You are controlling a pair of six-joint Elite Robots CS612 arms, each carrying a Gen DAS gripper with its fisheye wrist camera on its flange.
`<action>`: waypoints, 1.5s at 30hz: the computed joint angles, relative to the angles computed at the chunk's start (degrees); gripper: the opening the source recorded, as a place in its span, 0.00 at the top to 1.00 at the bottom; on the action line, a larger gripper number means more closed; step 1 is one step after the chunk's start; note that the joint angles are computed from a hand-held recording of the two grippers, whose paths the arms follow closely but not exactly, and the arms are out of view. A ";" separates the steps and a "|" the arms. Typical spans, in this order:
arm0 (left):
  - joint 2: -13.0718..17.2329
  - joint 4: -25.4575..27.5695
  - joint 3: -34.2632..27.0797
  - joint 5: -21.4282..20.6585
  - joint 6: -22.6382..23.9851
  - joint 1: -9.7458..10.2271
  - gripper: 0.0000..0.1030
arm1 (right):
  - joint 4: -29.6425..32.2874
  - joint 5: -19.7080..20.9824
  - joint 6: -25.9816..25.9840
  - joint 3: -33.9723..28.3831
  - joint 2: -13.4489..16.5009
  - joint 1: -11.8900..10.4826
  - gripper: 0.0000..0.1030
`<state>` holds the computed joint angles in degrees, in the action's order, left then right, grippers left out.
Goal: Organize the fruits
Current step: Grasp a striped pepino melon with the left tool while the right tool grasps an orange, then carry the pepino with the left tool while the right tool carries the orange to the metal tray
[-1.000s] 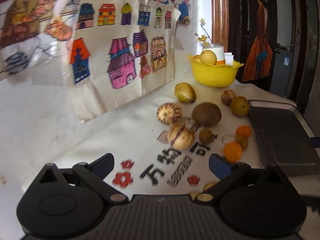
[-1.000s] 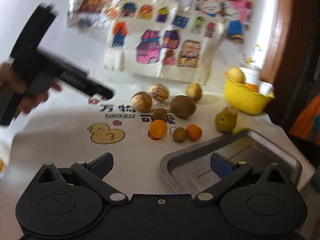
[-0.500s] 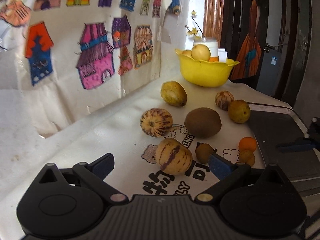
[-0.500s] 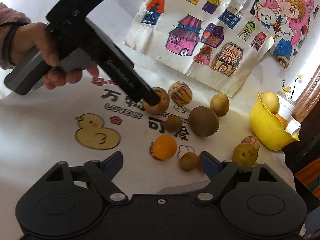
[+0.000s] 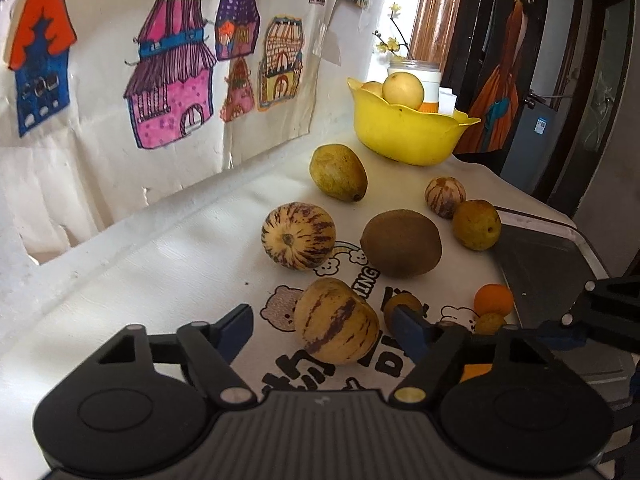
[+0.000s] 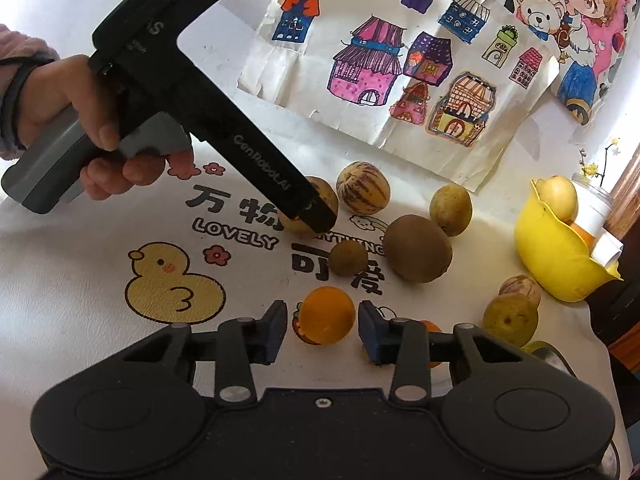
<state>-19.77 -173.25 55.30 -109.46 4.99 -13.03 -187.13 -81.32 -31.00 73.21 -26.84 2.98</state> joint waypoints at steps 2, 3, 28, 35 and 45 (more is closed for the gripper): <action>0.24 1.27 -0.64 -0.77 -0.45 0.08 0.28 | 0.61 -0.19 0.09 -0.30 0.09 0.05 0.64; 0.39 1.99 -1.02 -1.32 -0.66 0.16 0.31 | 0.91 -0.46 0.23 -0.48 0.15 0.09 0.65; -2.54 2.60 2.66 -3.77 0.03 0.30 0.53 | -4.39 -1.67 -0.90 2.30 -0.77 0.50 0.67; -4.16 -0.75 4.74 -2.37 -3.41 -0.82 0.53 | -12.48 -5.62 2.50 7.94 -3.60 -0.40 0.67; -4.35 -3.50 4.52 -1.94 -3.42 -3.92 0.53 | -18.28 -14.20 6.17 13.78 -6.56 -3.34 0.67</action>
